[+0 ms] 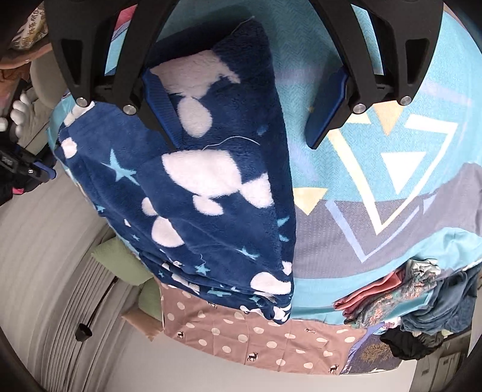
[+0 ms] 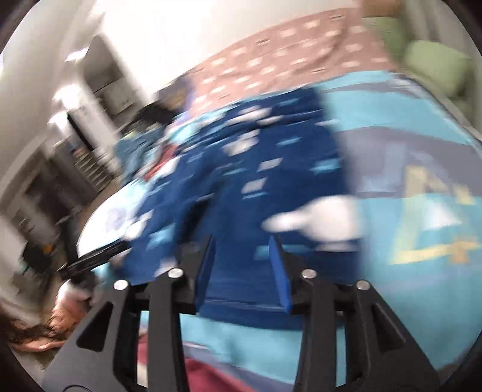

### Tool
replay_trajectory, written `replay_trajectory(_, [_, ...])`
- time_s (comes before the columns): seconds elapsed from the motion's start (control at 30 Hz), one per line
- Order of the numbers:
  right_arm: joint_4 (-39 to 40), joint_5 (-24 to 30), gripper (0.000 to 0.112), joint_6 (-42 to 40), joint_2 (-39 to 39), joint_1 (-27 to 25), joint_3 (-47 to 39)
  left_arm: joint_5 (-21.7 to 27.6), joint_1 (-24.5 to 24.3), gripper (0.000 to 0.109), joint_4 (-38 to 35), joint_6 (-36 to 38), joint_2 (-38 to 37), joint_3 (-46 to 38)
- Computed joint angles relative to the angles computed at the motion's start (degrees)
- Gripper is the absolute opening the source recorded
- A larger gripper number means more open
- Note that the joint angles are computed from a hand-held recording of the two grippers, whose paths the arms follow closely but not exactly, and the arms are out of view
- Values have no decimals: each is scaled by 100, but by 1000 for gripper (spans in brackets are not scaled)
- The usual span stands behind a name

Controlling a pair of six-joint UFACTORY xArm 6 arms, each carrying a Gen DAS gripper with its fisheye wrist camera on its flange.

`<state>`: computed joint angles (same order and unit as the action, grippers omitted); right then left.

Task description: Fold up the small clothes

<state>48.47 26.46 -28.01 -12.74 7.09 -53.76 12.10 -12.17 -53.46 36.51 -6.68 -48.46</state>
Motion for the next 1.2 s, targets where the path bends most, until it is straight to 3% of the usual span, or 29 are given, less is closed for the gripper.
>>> replay_trajectory(0.07, [-43,184,43,426,81,-334,44,268,51,75,-488,388,-41,-58])
replay_trajectory(0.1, [285,427,43,359,166,-510,23,519,116,65,-831,630,-68,-96])
replay_trajectory(0.13, [753,798,43,171,259,-690,10,723,171,55,-981,694,-86,-125])
replay_trajectory(0.23, [1795,1889,50,-674,521,-1051,-58,1174,339,42,-1181,720,-131,-150])
replay_trajectory(0.37, [2059,2328,65,-1245,820,-1101,-349,1632,506,45,-1256,729,-60,-270])
replay_trajectory(0.43, [2085,2743,70,-1368,1114,-1131,-703,1936,598,63,-1518,934,108,-452])
replay_trajectory(0.53, [2126,3075,71,-1347,1502,-1073,-1150,1818,525,63,-1911,1300,434,-725])
replay_trajectory(0.57, [2177,3081,67,-1339,1590,-1024,-1237,1733,497,59,-1956,1316,487,-770])
replay_trajectory(0.6, [2170,3026,56,-1256,1609,-984,-1269,1708,487,34,-2014,1323,535,-825])
replay_trajectory(0.63, [2142,3073,15,-974,1679,-970,-1333,1924,544,15,-2221,1386,588,-887])
replay_trajectory(0.8, [3132,3221,10,-1356,1118,-1164,-892,2236,662,12,-3311,2212,-29,-593])
replay_trajectory(1.0, [4024,3460,9,-2394,-233,-1407,-329,2644,624,12,-3805,2904,-1238,-242])
replay_trajectory(1.07, [4275,3417,9,-2793,-748,-1481,-151,2478,489,12,-3874,3150,-1691,-97])
replay_trajectory(1.2, [4323,3205,10,-3167,-1322,-1618,48,1665,68,13,-3682,3441,-2264,-1])
